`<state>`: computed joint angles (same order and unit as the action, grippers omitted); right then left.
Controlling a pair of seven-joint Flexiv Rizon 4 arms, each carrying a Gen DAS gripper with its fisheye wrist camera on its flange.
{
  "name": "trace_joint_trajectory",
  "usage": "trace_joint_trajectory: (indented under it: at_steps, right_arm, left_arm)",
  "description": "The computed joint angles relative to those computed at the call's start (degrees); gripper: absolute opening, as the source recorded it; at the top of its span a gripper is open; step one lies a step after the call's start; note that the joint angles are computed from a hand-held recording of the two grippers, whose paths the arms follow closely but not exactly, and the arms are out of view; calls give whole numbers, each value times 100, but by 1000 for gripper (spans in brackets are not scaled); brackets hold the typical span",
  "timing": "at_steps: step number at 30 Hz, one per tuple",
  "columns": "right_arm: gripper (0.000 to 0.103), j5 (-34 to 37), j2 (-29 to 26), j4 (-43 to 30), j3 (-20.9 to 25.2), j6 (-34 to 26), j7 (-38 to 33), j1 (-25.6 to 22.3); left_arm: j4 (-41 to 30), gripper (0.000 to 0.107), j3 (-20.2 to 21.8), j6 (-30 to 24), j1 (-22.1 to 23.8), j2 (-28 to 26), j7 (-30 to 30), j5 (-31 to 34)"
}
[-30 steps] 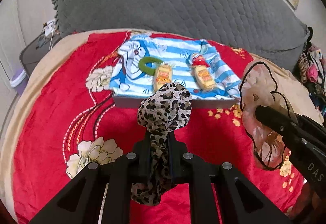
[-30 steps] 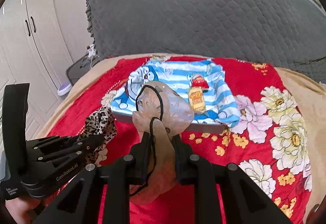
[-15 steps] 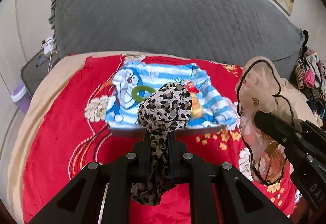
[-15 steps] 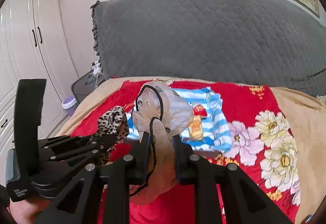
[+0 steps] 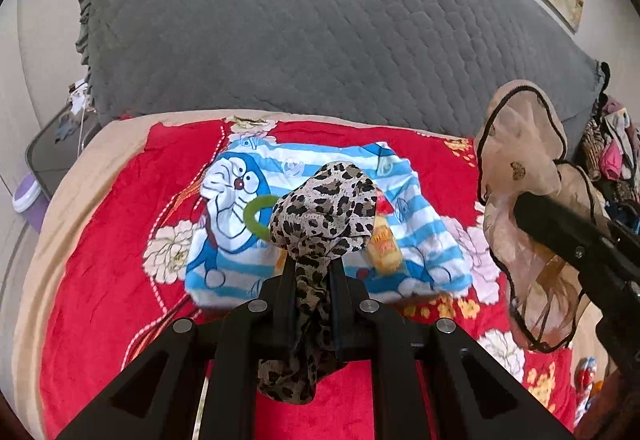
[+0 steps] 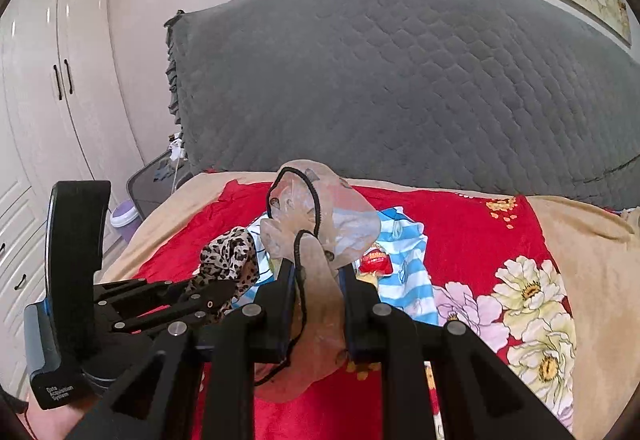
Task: Organize objects
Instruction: 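Carry the leopard scrunchie in the left tool while the right tool carries the beige one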
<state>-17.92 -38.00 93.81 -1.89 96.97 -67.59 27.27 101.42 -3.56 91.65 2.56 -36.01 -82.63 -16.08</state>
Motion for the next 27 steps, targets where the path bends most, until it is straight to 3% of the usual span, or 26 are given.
trace_joint_trajectory:
  at_steps: [7,13,27]
  right_arm:
    - [21,-125,-713,-1049,493,-599,-148,-430]
    - [21,-97,-1383,-1994,762,-1168,-344,-608]
    - [21,198,-2290,-3054,847,-1899,-789,-655]
  left_arm:
    - [-1048,13,377,-460,-247,-629,-54,41]
    - [-1802,13,421,-828,-238,-1189,-133,57]
    - [-2941,13,505,-1399,-293,-2177,-362,184]
